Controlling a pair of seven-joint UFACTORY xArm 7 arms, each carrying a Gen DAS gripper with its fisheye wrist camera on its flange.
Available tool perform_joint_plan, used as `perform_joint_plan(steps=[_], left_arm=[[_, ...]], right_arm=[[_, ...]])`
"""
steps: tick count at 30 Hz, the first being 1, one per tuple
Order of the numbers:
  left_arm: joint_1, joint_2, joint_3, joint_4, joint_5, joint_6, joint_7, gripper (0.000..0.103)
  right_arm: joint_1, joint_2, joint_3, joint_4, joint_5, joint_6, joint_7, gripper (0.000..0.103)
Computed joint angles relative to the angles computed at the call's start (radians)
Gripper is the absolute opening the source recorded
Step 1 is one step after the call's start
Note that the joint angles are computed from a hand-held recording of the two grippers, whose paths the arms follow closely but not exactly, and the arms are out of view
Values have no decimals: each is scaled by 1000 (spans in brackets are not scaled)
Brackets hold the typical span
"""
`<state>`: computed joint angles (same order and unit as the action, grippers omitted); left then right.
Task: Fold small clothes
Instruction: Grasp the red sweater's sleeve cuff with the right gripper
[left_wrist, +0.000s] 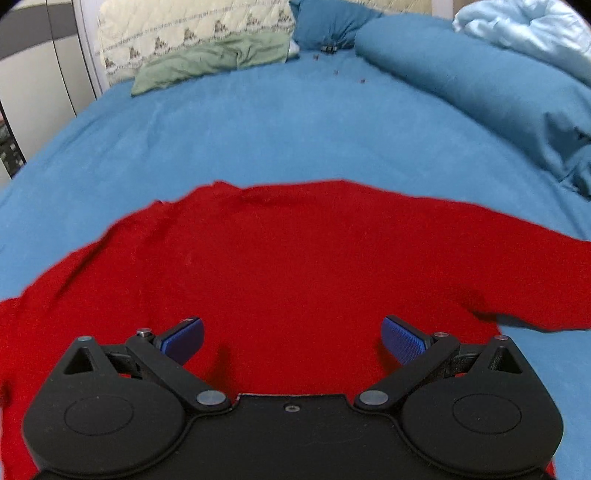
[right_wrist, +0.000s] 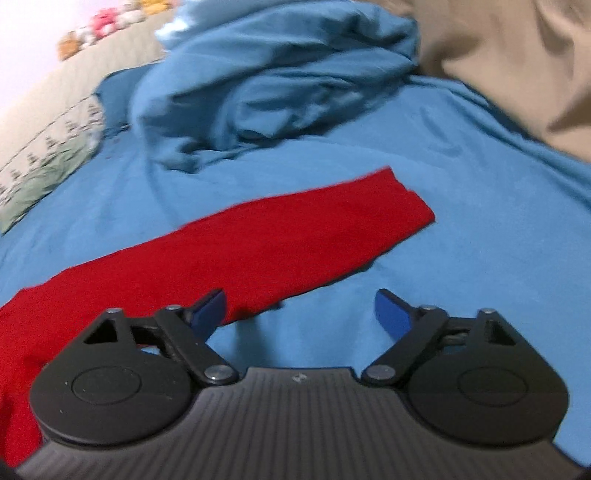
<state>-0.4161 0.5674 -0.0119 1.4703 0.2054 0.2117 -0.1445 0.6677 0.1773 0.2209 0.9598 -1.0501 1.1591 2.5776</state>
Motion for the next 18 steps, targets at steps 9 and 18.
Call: perform_joint_plan(steps=[9,18], left_arm=[[25,153,-33,195,-72,113,13,103],[62,103,-44,145,-94,67,98,103]], right_arm=[[-35,51,-39,23,-11,63,-11,28],[-25,34,-44,133,-125,95,-139,20]])
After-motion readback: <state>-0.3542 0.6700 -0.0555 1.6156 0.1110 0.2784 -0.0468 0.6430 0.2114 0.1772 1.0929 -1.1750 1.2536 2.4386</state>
